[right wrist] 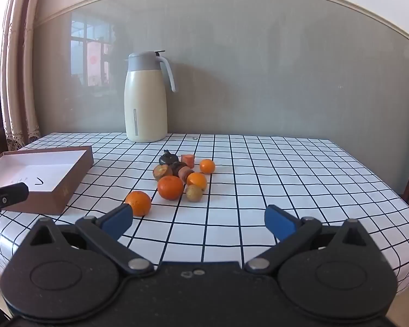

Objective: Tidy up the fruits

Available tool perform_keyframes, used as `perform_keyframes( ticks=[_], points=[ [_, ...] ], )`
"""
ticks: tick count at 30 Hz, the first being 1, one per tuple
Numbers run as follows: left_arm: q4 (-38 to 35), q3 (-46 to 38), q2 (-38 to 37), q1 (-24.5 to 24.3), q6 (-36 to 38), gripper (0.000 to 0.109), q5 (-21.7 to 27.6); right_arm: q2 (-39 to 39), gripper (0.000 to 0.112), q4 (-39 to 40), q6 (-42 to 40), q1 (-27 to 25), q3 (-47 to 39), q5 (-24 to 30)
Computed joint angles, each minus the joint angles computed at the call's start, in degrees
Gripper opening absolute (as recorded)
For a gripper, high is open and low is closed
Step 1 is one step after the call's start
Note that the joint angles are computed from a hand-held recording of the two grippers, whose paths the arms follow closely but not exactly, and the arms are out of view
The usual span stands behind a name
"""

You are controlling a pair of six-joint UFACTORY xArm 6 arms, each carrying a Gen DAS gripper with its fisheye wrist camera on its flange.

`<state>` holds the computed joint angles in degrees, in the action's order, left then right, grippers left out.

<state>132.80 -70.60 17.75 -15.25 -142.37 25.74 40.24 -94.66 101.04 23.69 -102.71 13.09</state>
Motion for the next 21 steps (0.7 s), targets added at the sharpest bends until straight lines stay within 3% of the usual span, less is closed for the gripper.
perform_keyframes(
  ticks=[21],
  points=[
    [0.48, 0.20, 0.01, 0.06, -0.98, 0.103, 0.31, -0.01, 0.097, -1.06, 1.16, 0.09, -0.05, 0.15]
  ],
)
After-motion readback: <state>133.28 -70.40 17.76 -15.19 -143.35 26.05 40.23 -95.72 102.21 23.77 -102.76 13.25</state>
